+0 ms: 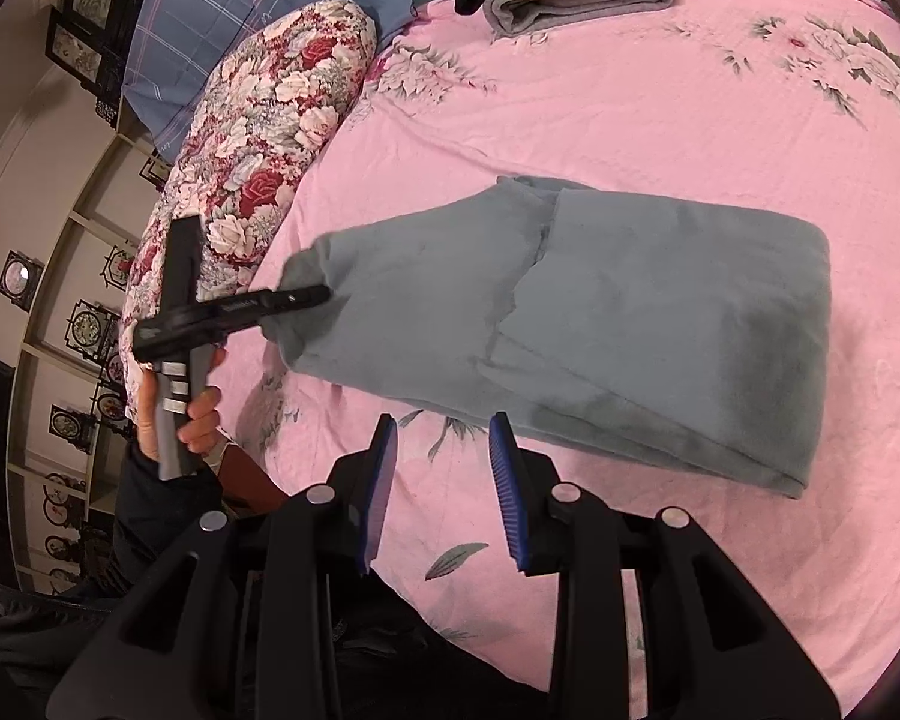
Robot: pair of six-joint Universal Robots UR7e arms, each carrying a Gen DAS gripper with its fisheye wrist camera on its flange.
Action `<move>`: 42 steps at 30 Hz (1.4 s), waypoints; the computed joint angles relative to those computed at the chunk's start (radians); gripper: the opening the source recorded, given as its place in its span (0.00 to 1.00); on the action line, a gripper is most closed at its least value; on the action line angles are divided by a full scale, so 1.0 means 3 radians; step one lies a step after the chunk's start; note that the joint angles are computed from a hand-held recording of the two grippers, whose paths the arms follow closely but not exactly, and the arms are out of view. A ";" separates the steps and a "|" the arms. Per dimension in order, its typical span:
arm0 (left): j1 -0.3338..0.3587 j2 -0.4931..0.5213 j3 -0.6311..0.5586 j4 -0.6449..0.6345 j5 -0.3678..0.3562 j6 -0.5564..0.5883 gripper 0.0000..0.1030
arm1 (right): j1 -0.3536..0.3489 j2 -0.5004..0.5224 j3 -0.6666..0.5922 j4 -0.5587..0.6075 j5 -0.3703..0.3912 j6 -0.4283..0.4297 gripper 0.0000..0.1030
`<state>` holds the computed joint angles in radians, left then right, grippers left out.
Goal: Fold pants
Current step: 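Grasp the waistband with the left tool and lift it, then fold the waistband with the left tool over onto the leg hems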
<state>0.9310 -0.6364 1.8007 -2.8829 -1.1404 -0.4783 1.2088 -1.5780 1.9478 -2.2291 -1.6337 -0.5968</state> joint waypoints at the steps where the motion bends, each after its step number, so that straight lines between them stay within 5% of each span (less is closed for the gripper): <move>1: -0.0027 -0.0024 0.0004 -0.0057 -0.0018 0.0030 0.22 | 0.0021 0.0050 -0.0004 -0.0037 -0.0053 0.0006 0.32; 7: -0.0154 -0.0007 -0.0141 -0.0022 -0.0089 0.0184 0.22 | 0.0217 0.0528 -0.0266 -0.0028 -0.0074 0.0045 0.32; 11: -0.0190 0.0016 -0.0190 -0.0018 -0.0173 0.0232 0.22 | 0.0464 0.0985 -0.0394 -0.0595 -0.0589 0.0080 0.25; 17: -0.0226 0.0037 -0.0234 0.0027 -0.0264 0.0291 0.22 | 0.0441 0.1325 -0.0621 -0.0423 -0.0738 0.0239 0.23; 20: -0.0279 0.0103 -0.0326 0.0143 -0.0245 0.0294 0.22 | 0.0385 0.1228 -0.0720 -0.0157 -0.0542 0.0357 0.22; 25: -0.0486 0.0338 -0.0611 0.0401 -0.0196 0.0378 0.22 | 0.0161 0.0653 -0.0651 -0.0342 -0.0181 0.0150 0.22; 36: -0.0819 0.1593 -0.2144 0.1558 -0.0382 0.0533 0.23 | -0.0961 -0.0271 -0.0527 -0.0013 0.0591 0.0029 0.23; 38: -0.0851 0.1785 -0.2414 0.1806 -0.0327 0.0525 0.27 | -0.1085 -0.0303 -0.0539 0.0070 0.0663 -0.0016 0.23; 40: -0.0865 0.1910 -0.2588 0.1903 -0.0358 0.0518 0.58 | -0.1134 -0.0300 -0.0531 0.0095 0.0688 -0.0010 0.23; 42: -0.0881 0.1945 -0.2628 0.1851 -0.0428 0.0531 0.72 | -0.1176 -0.0272 -0.0559 0.0146 0.0696 -0.0014 0.23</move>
